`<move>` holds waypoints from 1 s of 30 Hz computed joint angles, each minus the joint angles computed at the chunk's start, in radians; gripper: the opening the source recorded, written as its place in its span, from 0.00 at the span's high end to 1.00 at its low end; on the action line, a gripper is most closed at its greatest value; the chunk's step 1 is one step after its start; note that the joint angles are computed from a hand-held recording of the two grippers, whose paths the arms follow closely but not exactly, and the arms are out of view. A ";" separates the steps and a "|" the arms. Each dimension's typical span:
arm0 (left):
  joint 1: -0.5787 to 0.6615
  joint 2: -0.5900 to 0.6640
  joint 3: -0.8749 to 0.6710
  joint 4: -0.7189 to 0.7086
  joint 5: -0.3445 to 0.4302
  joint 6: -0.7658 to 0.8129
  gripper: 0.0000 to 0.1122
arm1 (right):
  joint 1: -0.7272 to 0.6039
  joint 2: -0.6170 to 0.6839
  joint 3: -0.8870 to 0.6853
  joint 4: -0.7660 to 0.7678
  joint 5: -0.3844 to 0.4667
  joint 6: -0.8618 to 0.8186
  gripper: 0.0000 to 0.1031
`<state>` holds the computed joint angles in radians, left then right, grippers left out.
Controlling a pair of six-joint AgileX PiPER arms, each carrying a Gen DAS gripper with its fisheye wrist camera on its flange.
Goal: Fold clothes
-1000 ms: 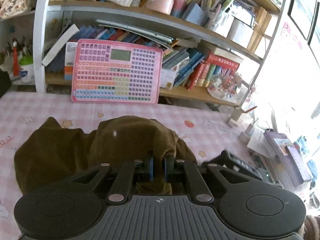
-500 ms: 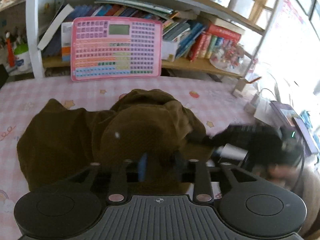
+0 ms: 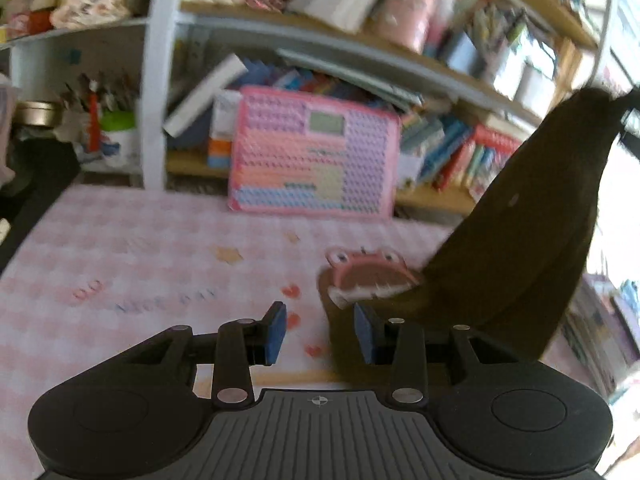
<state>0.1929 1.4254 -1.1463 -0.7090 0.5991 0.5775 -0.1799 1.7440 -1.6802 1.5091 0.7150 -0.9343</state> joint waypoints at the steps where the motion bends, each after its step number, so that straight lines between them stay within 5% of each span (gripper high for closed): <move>1: 0.034 0.001 -0.001 -0.045 0.008 0.046 0.66 | 0.025 -0.005 -0.049 -0.027 0.008 -0.017 0.90; 6: 0.201 0.038 -0.011 -0.168 0.068 0.183 0.66 | 0.238 0.035 -0.170 -0.321 0.134 0.061 0.90; 10: 0.310 0.084 -0.008 -0.189 0.133 0.223 0.66 | 0.465 0.164 -0.095 -0.661 0.238 0.341 0.90; 14: 0.392 0.104 0.007 -0.169 0.187 0.259 0.66 | 0.620 0.295 -0.009 -0.847 0.249 0.531 0.90; 23: 0.436 0.165 -0.006 -0.146 0.234 0.355 0.66 | 0.764 0.368 -0.066 -0.854 0.200 0.588 0.83; 30: 0.349 0.279 -0.105 -0.178 0.268 0.463 0.66 | 0.760 0.208 0.150 -0.768 0.050 0.548 0.56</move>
<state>0.5414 1.7049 -1.2510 -0.8871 0.8675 1.0400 0.5802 1.9524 -1.5300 0.7410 0.7651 -0.3868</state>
